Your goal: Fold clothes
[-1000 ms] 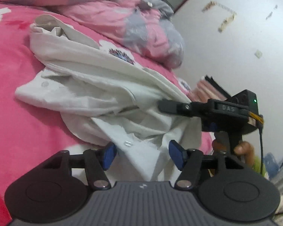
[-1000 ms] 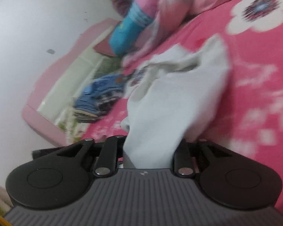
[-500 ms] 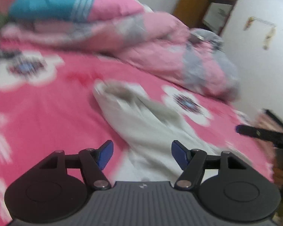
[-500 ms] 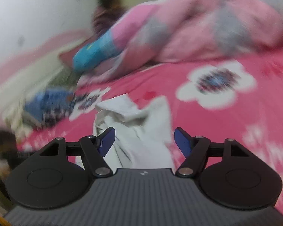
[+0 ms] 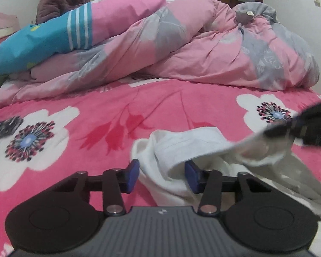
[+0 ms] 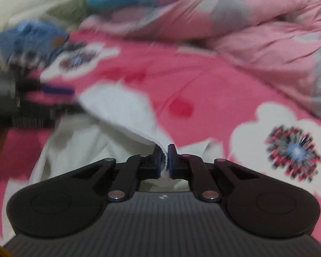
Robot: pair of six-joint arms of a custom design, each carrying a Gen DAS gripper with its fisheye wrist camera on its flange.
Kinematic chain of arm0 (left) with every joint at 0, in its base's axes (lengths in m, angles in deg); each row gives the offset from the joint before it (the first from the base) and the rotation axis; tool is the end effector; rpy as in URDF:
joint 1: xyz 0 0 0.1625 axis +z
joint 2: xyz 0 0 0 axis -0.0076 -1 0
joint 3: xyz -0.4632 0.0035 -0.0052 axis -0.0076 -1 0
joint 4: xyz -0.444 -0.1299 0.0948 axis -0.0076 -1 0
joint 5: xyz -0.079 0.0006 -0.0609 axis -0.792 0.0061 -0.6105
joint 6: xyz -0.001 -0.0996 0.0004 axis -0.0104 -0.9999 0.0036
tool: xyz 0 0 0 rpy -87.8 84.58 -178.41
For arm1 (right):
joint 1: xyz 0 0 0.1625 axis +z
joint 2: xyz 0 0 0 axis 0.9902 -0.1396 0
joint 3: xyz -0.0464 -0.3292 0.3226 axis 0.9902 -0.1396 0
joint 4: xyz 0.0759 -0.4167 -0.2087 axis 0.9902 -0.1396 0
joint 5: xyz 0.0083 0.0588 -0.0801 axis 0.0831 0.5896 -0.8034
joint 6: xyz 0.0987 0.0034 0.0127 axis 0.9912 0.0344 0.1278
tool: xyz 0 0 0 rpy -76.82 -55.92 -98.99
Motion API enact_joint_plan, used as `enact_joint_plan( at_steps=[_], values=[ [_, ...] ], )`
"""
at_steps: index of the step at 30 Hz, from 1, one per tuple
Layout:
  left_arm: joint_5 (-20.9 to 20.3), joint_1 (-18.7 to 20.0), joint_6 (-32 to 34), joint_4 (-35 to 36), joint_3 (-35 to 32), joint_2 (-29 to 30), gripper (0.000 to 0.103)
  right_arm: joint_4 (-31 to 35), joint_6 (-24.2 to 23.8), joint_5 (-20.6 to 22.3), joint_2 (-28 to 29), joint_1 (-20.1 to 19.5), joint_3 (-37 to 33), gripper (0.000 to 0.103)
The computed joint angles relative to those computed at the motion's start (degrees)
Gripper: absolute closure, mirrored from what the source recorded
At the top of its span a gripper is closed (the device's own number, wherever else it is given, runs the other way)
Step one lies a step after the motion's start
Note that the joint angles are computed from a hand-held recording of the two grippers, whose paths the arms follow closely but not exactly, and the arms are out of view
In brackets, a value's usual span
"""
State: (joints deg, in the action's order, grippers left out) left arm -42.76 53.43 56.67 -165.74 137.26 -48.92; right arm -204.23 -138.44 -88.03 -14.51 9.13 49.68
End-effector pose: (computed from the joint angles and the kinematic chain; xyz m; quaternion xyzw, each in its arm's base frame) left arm -0.1573 -0.5521 0.0803 0.2442 0.8366 -0.3817 0.3078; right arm 0.1267 -0.5868 0.1511 0.3778 -0.8484 0.2917 0.2290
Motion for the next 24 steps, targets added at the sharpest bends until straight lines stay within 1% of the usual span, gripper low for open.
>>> enact_joint_plan(
  at_steps=[2, 3, 4, 5, 7, 9, 10, 11, 13, 14, 15, 16, 17, 19, 21, 24],
  values=[
    [-1.3, 0.6, -0.4, -0.1, -0.9, 0.1, 0.073, -2.5, 0.1, 1.1, 0.1, 0.1, -0.8, 0.101],
    [-2.2, 0.9, -0.4, -0.2, -1.4, 0.2, 0.076, -3.8, 0.1, 1.7, 0.2, 0.3, -1.2, 0.101],
    [-3.1, 1.1, -0.1, -0.6, -1.9, 0.3, 0.082, -5.0, 0.1, 2.3, 0.2, 0.4, -1.6, 0.101],
    [-4.0, 1.3, 0.4, -0.9, -2.3, 0.4, 0.087, -5.8, 0.1, 3.0, 0.0, 0.6, -1.9, 0.102],
    [-4.8, 0.8, 2.0, -1.7, -2.7, 0.6, 0.09, -7.8, -1.2, 3.8, -0.3, 1.3, -1.8, 0.102],
    [-5.3, 0.1, 3.2, -2.2, -2.8, 0.7, 0.089, -10.9, -3.3, 4.1, -0.8, 2.2, -0.7, 0.102],
    [-5.6, -0.4, 3.0, -1.9, -2.7, 0.5, 0.086, -12.7, -4.3, 4.5, -0.9, 2.7, -0.3, 0.102],
    [-5.8, -0.9, 2.5, -1.5, -2.5, 0.2, 0.08, -13.9, -4.8, 5.1, -1.7, 3.2, 0.6, 0.102],
    [-6.5, -2.0, 1.7, -1.0, -1.9, -0.1, 0.075, -15.1, -4.6, 6.1, -3.4, 4.2, 2.0, 0.102],
    [-6.9, -2.5, 1.5, -1.1, -1.5, -0.2, 0.079, -15.6, -4.6, 6.5, -4.4, 4.7, 2.8, 0.102],
    [-7.6, -3.3, 1.3, -1.8, -0.8, -0.4, 0.085, -16.0, -4.5, 6.8, -5.3, 5.4, 3.5, 0.102],
    [-7.8, -4.1, 1.8, -2.9, -0.1, -0.7, 0.099, -16.1, -4.5, 7.1, -6.4, 5.9, 4.2, 0.103],
    [-7.7, -4.9, 2.3, -4.0, 0.6, -0.9, 0.101, -16.1, -4.7, 7.3, -7.8, 6.6, 5.1, 0.103],
    [-5.4, -7.5, 5.9, -9.5, 2.3, -1.1, 0.101, -17.2, -5.8, 7.1, -10.1, 7.7, 7.1, 0.103],
    [-3.1, -10.4, 11.5, -16.2, 3.9, -1.8, 0.101, -19.5, -8.7, 6.1, -12.1, 8.8, 9.1, 0.103],
    [-1.8, -15.5, 24.6, -27.7, 6.5, -4.1, 0.101, -23.6, -13.4, 3.4, -14.8, 10.4, 11.7, 0.103]
  ],
)
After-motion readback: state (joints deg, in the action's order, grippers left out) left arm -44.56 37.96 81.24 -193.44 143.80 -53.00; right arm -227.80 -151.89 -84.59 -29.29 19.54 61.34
